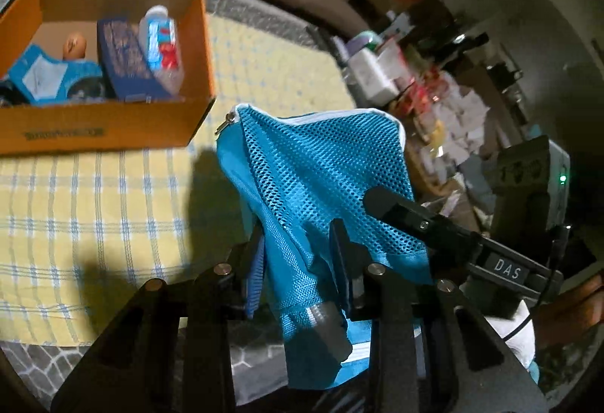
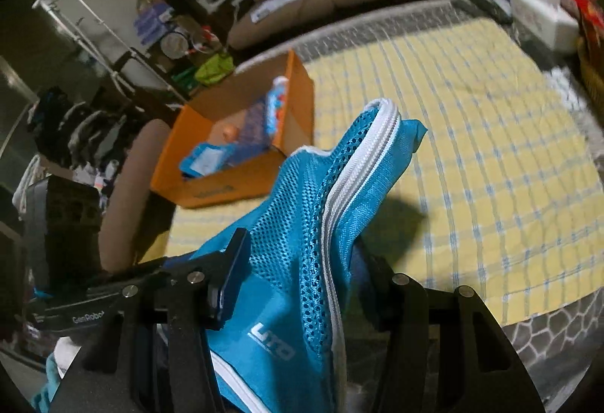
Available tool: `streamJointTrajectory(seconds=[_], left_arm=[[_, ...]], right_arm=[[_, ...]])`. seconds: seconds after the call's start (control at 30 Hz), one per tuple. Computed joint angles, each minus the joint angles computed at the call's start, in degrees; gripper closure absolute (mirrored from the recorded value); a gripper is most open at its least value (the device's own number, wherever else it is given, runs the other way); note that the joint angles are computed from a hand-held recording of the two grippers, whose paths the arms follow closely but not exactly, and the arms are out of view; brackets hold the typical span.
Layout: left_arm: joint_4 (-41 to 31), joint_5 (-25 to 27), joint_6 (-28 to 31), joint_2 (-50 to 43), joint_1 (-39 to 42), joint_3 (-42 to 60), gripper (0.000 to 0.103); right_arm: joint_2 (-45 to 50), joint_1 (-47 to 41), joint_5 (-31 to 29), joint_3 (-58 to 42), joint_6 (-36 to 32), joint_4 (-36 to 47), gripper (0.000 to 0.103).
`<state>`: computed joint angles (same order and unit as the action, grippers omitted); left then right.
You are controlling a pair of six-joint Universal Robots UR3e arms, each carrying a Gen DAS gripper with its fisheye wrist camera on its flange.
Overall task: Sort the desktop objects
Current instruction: 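Carry the teal pouch over the orange box and lower it in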
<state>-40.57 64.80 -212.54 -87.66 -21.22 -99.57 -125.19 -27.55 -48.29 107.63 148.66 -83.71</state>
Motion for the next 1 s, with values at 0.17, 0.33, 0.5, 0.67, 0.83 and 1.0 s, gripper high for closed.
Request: streamJointTrajectory(seconds=[0.17,0.33,0.5,0.67,0.83,1.0], left_arm=[[-4.96,-0.99,2.15,4.76,4.49,1.32,0.074],[-11.47,-3.86,6.38,10.08,12.39,0.05,0.074],[-17.28,-7.78,12.64,12.63,23.17,-0.87,0.074],[-20.57,-9.56,18.89,11.76,32.31,-0.16,0.074],[-19.21,-9.88,22.54,5.97,39.26,1.22,0.074],[-15.55,-9.64,24.24,-2.24,42.45,3.62,0.074]], right_arm=[[5.96,7.37,-0.74,-6.66,7.59,-6.57,0.049],[16.14,17.21,-1.39,-12.41,16.88,-17.19,0.049],[30.80,29.45,-5.61,-21.75,25.97,-28.26,0.049],[47.76,38.27,-8.25,-36.74,31.60,-33.38,0.049],[63.90,42.77,-8.36,-53.22,35.35,-34.63,0.049],[80.59,45.72,-9.51,-75.09,37.11,-29.66,0.049]])
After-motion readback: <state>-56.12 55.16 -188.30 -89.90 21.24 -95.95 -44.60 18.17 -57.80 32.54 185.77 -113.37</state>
